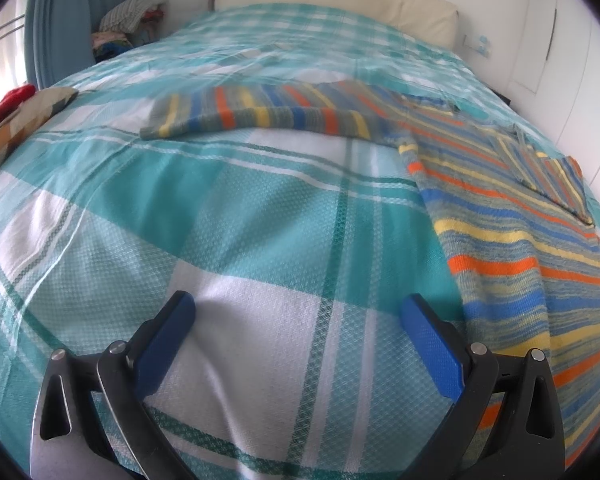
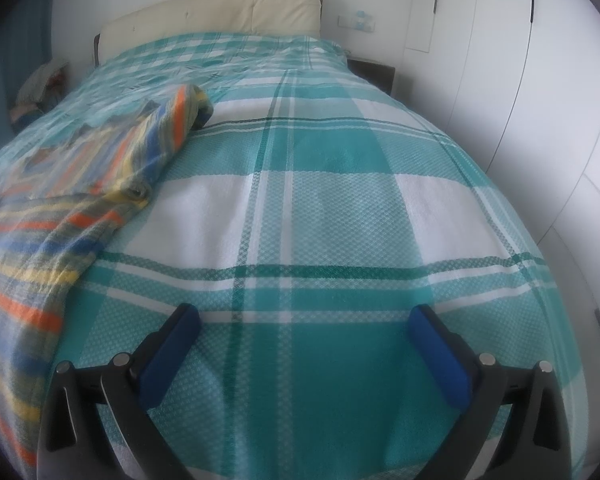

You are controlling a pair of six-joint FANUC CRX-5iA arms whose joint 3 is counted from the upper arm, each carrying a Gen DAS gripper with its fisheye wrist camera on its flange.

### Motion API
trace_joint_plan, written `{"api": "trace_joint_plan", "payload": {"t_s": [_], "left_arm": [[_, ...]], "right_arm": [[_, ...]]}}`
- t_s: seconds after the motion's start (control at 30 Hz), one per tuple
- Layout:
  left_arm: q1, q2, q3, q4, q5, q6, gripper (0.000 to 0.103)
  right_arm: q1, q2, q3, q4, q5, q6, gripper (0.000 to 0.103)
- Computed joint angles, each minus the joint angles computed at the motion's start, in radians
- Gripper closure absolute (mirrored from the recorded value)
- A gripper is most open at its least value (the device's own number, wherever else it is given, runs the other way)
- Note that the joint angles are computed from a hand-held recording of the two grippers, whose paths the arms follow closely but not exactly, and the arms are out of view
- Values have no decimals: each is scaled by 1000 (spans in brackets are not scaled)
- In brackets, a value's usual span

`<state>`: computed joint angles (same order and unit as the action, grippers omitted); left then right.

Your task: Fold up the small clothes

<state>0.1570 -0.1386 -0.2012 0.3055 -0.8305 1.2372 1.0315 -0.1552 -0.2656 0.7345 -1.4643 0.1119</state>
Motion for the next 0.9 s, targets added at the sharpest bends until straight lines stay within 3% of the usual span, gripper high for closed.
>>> {"api": "trace_joint_plan", "payload": {"t_s": [0.5, 0.6, 0.7, 0.77, 0.9], "left_arm": [[-1, 3, 8, -8, -10, 8, 0], [12, 22, 57, 1, -95, 5, 1], [77, 57, 92, 150, -204, -105, 1], [116, 92, 147, 187, -246, -116, 1], [191, 253, 379, 174, -324, 29, 1]], "right_arm": [[0, -1, -1, 0, 1, 1, 1], [0, -4, -2, -1, 4, -1, 1], [3, -5, -3, 0, 6, -6, 1], [5, -6, -6, 3, 7, -11, 0], [5, -1, -5, 6, 4, -10, 0]]}}
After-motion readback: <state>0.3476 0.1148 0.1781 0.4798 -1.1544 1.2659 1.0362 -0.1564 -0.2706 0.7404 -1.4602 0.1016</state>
